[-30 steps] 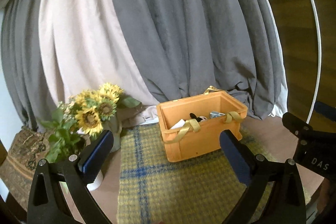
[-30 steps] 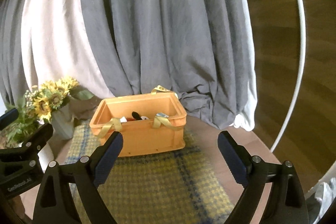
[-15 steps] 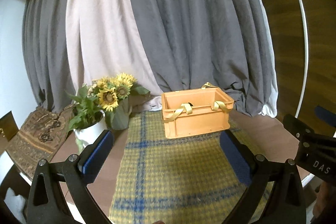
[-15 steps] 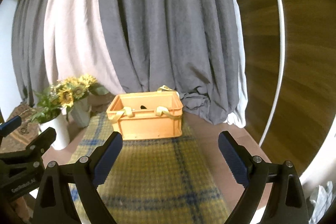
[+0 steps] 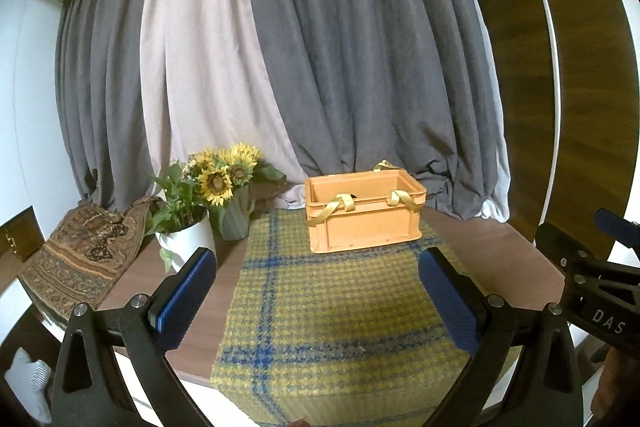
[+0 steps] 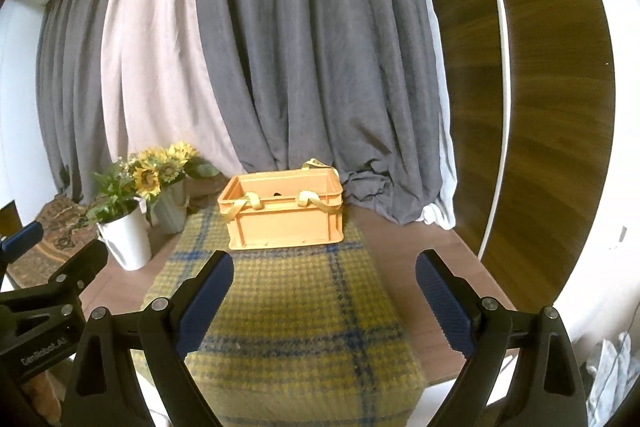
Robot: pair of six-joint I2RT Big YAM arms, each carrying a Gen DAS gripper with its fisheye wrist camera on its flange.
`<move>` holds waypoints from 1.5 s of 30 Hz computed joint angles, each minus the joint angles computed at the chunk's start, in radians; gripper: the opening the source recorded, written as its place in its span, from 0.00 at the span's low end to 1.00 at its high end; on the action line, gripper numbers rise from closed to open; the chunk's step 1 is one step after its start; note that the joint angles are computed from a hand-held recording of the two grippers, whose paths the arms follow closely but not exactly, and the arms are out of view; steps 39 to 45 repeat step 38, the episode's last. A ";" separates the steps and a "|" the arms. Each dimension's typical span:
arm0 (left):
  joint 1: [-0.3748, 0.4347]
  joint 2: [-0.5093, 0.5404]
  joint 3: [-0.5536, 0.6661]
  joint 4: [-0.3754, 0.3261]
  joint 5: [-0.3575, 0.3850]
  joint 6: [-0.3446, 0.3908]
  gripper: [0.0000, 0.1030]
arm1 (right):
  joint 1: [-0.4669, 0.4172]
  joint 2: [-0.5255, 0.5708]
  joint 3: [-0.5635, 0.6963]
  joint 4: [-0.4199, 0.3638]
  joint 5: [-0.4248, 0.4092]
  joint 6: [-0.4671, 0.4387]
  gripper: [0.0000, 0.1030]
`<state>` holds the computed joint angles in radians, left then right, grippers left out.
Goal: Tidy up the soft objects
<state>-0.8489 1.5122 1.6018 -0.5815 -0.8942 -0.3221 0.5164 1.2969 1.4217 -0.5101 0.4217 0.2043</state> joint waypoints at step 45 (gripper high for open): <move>-0.054 -0.012 -0.008 0.001 -0.061 -0.013 1.00 | 0.022 -0.064 -0.045 0.002 0.024 0.005 0.91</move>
